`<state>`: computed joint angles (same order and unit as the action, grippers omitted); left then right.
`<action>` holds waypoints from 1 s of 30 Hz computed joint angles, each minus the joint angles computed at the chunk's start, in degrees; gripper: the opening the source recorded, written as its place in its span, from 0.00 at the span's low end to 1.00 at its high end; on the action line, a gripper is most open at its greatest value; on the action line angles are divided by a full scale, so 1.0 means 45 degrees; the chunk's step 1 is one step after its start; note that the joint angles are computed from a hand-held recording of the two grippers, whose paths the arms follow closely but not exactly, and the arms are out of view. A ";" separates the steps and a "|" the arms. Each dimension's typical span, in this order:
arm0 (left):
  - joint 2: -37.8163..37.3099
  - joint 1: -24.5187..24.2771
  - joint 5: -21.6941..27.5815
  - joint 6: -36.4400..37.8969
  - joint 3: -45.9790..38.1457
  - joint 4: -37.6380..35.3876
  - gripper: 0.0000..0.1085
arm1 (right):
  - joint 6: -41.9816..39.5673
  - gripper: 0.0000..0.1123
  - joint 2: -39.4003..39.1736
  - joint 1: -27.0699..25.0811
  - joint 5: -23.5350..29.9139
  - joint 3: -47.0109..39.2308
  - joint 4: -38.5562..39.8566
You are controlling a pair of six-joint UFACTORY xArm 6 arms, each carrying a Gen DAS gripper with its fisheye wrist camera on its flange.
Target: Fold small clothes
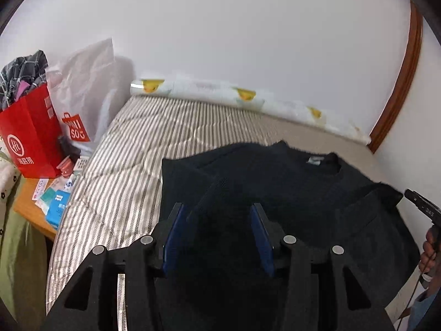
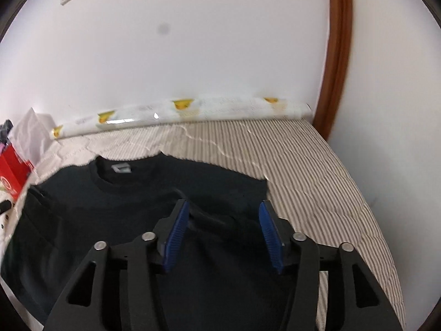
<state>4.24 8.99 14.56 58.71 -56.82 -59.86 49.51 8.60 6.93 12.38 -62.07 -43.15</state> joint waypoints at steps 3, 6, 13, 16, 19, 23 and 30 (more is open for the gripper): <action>0.0585 -0.0029 -0.0047 -0.1558 -0.0315 0.2031 0.42 | -0.0353 0.48 0.0274 -0.0089 0.0390 -0.0051 0.0027; 0.1066 -0.0086 -0.0079 -0.1964 -0.0658 0.2808 0.42 | -0.0833 0.48 0.0682 -0.0251 0.0326 -0.0244 0.0553; 0.1979 -0.0146 -0.0012 -0.2666 -0.1459 0.4004 0.41 | -0.3185 0.48 0.1769 -0.0179 -0.0137 -0.1105 0.2788; 0.2374 -0.0088 0.0390 -0.2746 -0.1951 0.4076 0.40 | -0.5174 0.48 0.2873 0.0127 0.0403 -0.2376 0.4704; 0.2668 -0.0067 0.0575 -0.2607 -0.2295 0.3987 0.27 | -0.5773 0.47 0.3432 0.0252 0.0547 -0.2999 0.5368; 0.2309 -0.0026 0.0995 -0.1623 -0.2186 0.3249 0.06 | -0.5573 0.18 0.3428 0.0242 0.0339 -0.3060 0.4507; 0.2427 0.0350 0.1265 -0.0582 -0.3193 0.1426 0.06 | -0.6531 0.16 0.2955 -0.0190 -0.1240 -0.2526 0.6294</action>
